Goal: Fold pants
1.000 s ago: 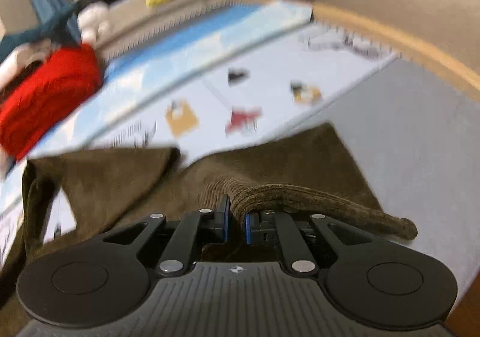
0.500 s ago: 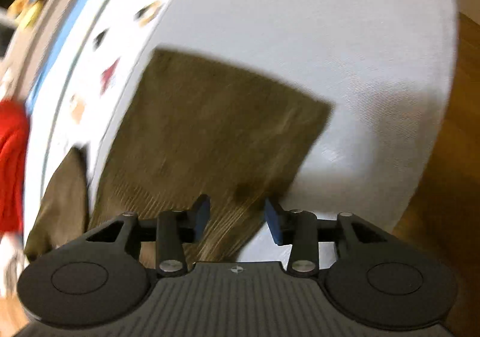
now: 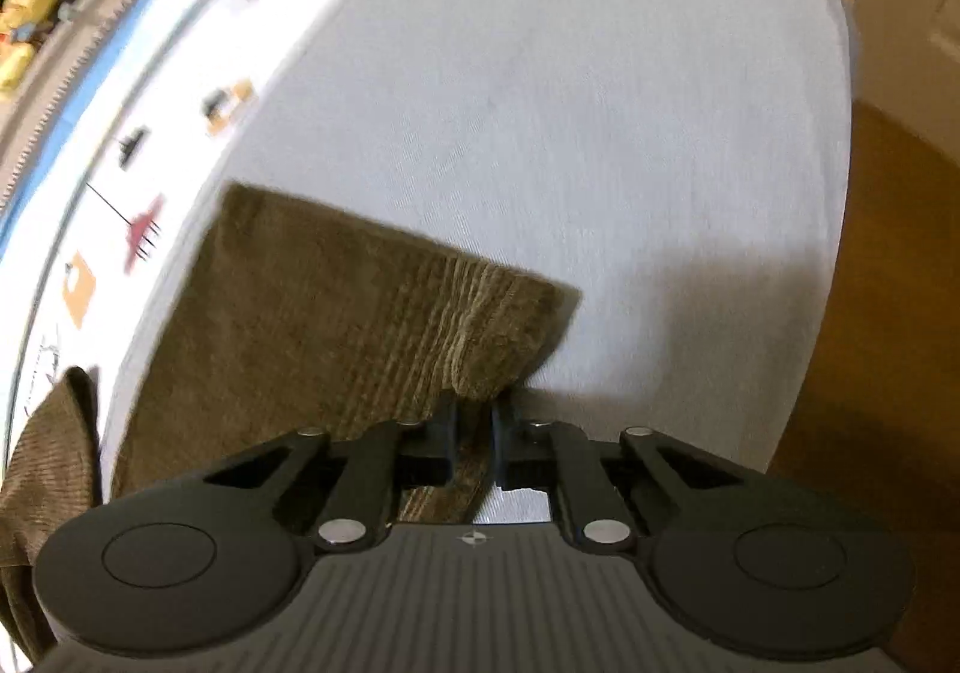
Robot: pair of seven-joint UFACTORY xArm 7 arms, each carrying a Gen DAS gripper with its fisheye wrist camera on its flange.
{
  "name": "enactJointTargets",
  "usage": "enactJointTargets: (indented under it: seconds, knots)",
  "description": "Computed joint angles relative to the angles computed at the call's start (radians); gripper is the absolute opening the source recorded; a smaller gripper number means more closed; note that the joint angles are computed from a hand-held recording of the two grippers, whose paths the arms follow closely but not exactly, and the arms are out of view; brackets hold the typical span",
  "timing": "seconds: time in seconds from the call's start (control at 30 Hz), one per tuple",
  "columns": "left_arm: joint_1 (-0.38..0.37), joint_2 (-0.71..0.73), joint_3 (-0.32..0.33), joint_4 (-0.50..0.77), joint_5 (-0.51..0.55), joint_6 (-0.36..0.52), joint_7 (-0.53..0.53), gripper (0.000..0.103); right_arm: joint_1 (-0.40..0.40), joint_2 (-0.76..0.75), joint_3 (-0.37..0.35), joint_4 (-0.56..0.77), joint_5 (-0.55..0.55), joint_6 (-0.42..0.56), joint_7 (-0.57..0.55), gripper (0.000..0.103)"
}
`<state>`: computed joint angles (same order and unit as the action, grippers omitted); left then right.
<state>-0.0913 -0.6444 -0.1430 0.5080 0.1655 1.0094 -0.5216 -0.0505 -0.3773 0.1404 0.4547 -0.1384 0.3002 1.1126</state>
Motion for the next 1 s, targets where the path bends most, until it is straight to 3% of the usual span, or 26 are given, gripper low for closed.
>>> enactJointTargets:
  seconds: [0.1, 0.2, 0.27, 0.33, 0.37, 0.43, 0.6, 0.67, 0.77, 0.9, 1.0]
  knots:
    - [-0.022, -0.008, 0.016, -0.012, -0.02, -0.017, 0.039, 0.057, -0.065, -0.11, 0.038, -0.045, -0.035, 0.028, 0.078, 0.009]
    - [-0.07, -0.025, 0.049, -0.022, -0.09, -0.031, 0.126, 0.047, -0.134, -0.164, 0.068, -0.057, -0.079, 0.129, 0.156, 0.01]
    - [-0.075, -0.031, 0.024, -0.02, -0.08, -0.022, 0.151, 0.032, -0.099, -0.132, 0.004, -0.06, -0.08, 0.091, 0.074, 0.01]
    - [-0.07, -0.049, 0.017, -0.024, -0.077, -0.01, 0.156, 0.017, 0.017, -0.07, -0.1, -0.044, -0.018, 0.052, -0.129, 0.011]
    - [-0.068, -0.066, 0.025, -0.029, -0.085, -0.003, 0.162, 0.011, 0.039, -0.049, -0.108, -0.03, -0.01, 0.064, -0.186, 0.011]
    - [-0.057, -0.104, 0.043, -0.042, -0.101, 0.016, 0.173, 0.01, -0.004, -0.037, -0.052, -0.011, -0.048, 0.098, -0.196, 0.013]
    - [-0.054, -0.135, 0.015, -0.032, -0.092, 0.079, 0.19, 0.009, -0.038, 0.014, -0.011, 0.051, -0.083, 0.209, -0.144, 0.018]
    - [-0.055, -0.138, 0.001, -0.018, -0.086, 0.084, 0.186, 0.01, -0.068, 0.02, 0.004, 0.068, -0.142, 0.23, -0.079, 0.021]
    - [-0.027, -0.178, -0.029, -0.01, -0.044, 0.017, 0.127, 0.01, -0.13, -0.041, 0.078, 0.064, -0.31, 0.241, 0.09, 0.021]
    - [-0.019, -0.204, -0.033, -0.001, -0.043, -0.139, 0.07, 0.011, -0.188, -0.1, 0.157, 0.059, -0.555, 0.117, 0.233, 0.021]
    - [-0.037, -0.116, -0.073, 0.058, -0.031, -0.2, 0.066, 0.019, -0.199, -0.048, 0.211, 0.112, -0.683, -0.022, 0.239, 0.021]
